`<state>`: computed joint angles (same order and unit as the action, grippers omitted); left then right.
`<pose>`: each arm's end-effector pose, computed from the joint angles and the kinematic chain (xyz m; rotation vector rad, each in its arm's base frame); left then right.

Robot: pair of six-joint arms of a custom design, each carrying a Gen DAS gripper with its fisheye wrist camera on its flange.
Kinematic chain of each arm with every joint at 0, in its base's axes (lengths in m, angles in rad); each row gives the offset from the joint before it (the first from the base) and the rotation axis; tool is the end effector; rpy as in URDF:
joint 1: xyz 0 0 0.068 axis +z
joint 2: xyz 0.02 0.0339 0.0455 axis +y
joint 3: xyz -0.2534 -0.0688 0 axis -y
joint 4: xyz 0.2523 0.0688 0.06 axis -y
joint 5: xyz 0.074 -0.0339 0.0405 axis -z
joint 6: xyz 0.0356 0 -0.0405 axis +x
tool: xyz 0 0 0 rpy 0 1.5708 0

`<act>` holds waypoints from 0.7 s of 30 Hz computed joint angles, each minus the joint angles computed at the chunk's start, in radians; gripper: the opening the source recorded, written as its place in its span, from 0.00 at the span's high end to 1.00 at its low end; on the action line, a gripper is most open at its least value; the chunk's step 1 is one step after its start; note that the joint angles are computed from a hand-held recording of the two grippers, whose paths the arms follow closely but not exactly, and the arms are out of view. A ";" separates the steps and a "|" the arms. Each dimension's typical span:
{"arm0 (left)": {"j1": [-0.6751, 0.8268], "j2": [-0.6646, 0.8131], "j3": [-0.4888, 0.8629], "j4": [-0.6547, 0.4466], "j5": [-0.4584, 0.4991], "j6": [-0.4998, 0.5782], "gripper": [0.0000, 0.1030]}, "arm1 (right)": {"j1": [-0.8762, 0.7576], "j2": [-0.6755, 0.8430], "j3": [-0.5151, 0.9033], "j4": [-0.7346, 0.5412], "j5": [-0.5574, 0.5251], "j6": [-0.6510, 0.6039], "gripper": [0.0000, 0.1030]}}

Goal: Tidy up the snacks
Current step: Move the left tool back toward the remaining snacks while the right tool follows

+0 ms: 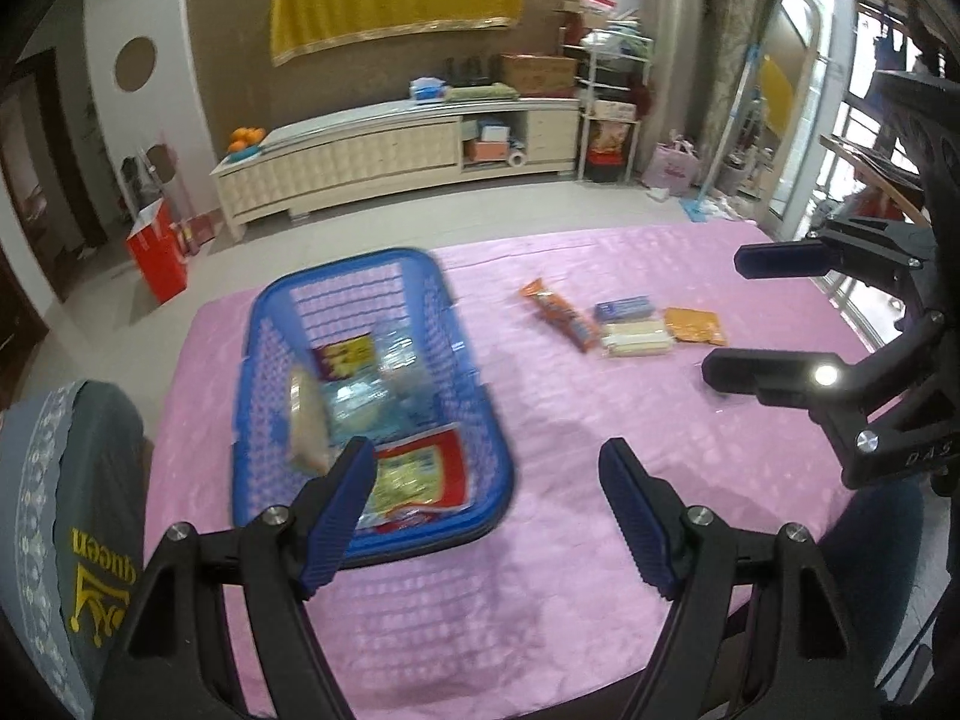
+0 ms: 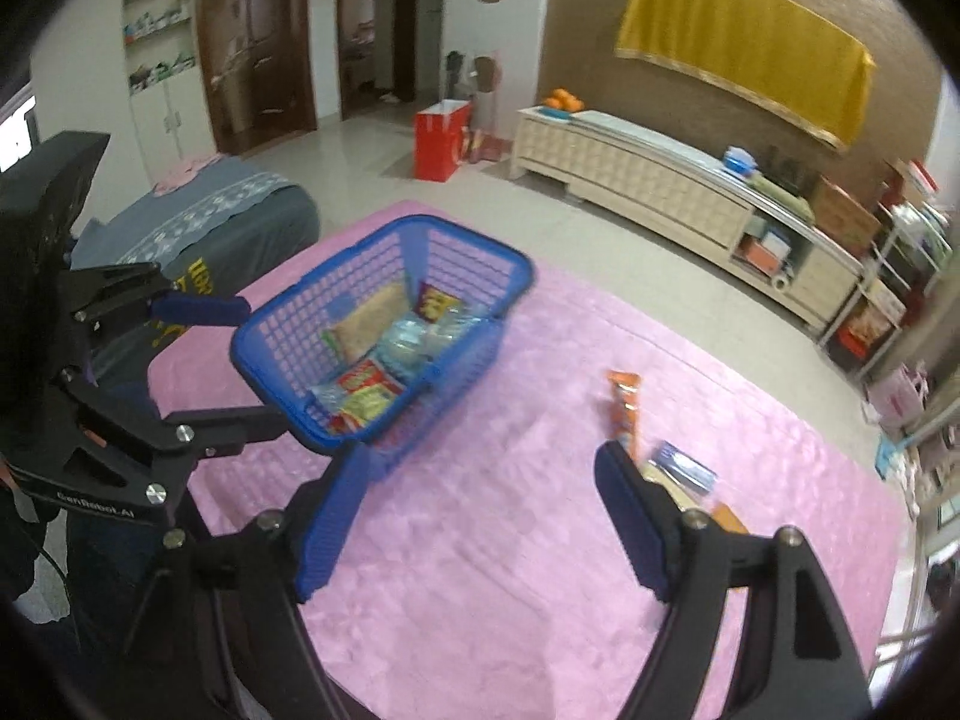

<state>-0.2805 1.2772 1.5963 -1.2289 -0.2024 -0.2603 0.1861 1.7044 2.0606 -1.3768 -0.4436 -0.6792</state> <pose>0.2271 -0.0580 0.4062 -0.0607 2.4541 0.0152 0.3164 0.0751 0.4184 -1.1838 2.1865 0.3717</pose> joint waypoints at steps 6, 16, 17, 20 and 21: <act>-0.120 0.122 0.096 0.022 -0.041 -0.029 0.27 | -0.141 0.042 0.071 -0.043 -0.054 -0.038 0.21; -0.210 0.363 0.246 0.084 -0.042 -0.058 0.25 | -0.298 0.184 0.162 -0.025 -0.086 -0.012 0.21; -0.208 0.384 0.258 0.085 -0.037 -0.062 0.25 | -0.305 0.199 0.165 -0.017 -0.082 -0.009 0.21; -0.197 0.449 0.283 0.101 -0.009 -0.076 0.25 | -0.327 0.242 0.168 0.014 -0.066 0.000 0.21; -0.192 0.473 0.296 0.104 -0.002 -0.079 0.25 | -0.330 0.265 0.172 0.026 -0.056 0.012 0.21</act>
